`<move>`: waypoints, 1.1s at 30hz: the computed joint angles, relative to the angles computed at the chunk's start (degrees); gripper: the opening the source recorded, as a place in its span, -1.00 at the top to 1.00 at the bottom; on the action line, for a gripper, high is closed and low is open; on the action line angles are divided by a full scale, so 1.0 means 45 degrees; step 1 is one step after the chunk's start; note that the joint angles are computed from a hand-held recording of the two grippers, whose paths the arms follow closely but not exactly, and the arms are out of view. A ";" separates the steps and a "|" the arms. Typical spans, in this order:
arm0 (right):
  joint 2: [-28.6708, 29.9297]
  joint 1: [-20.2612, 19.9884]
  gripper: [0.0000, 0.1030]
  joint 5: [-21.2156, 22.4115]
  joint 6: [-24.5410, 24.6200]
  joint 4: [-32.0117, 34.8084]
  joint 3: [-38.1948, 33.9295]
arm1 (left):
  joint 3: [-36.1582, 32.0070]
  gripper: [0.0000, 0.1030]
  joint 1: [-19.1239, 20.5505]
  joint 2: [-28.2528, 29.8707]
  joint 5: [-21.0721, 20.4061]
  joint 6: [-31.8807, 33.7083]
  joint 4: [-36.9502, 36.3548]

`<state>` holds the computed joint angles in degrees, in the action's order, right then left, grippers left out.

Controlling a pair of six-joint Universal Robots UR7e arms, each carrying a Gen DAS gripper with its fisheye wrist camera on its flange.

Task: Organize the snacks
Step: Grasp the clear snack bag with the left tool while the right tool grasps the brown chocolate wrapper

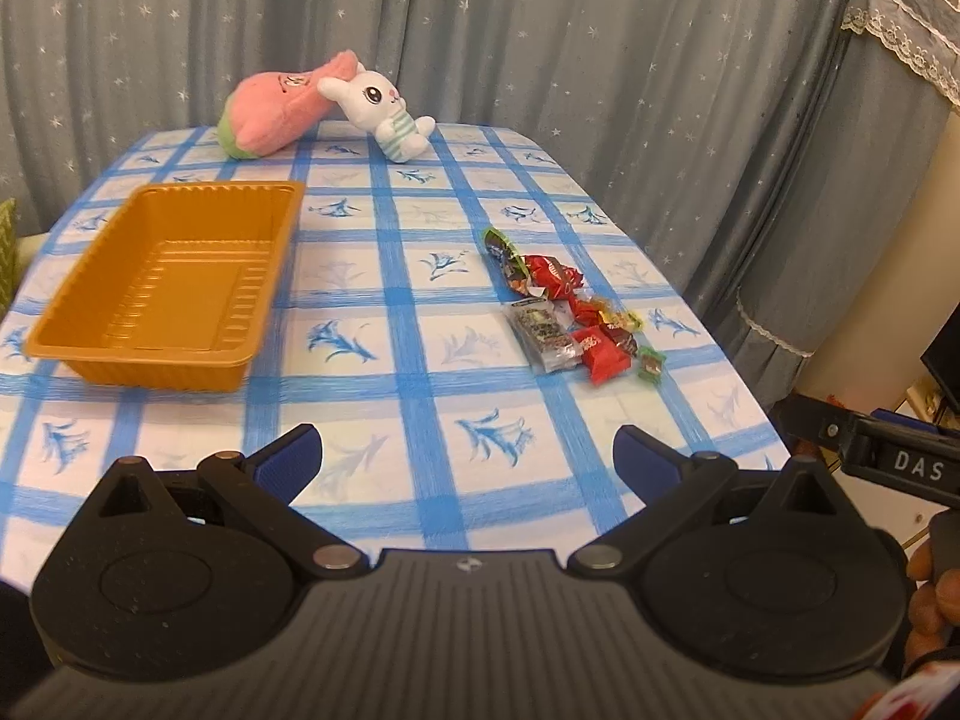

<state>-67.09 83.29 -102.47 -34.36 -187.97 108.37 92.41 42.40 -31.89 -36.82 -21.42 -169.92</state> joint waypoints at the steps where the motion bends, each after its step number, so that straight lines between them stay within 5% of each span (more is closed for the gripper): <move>1: 0.0185 -0.0030 -0.95 0.0023 -0.0001 -0.0012 -0.0217 | -0.0223 -0.99 0.0114 0.0164 -0.0067 0.0237 -0.0129; 4: 0.0754 -0.0178 -0.60 0.0150 0.0063 0.0262 -0.0992 | -0.1009 -0.99 0.0450 0.0718 -0.0217 0.1077 -0.0415; 15: 0.3419 -0.0695 -0.08 0.0187 -0.0036 0.1611 -0.4311 | -0.4471 -0.98 0.1786 0.2866 -0.1041 0.4574 -0.0845; 27: 0.5598 -0.0707 0.12 -0.0813 0.0008 0.3634 -0.7515 | -0.7590 -0.91 0.2720 0.4537 -0.1992 0.6012 -0.0095; 33: 0.5912 -0.0625 0.60 -0.1002 -0.0470 0.3927 -0.7843 | -0.8244 -0.91 0.2975 0.4842 -0.2448 0.5926 0.0369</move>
<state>-40.49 80.48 -106.98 -36.47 -170.30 73.08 55.31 55.79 -10.11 -47.83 5.25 -168.26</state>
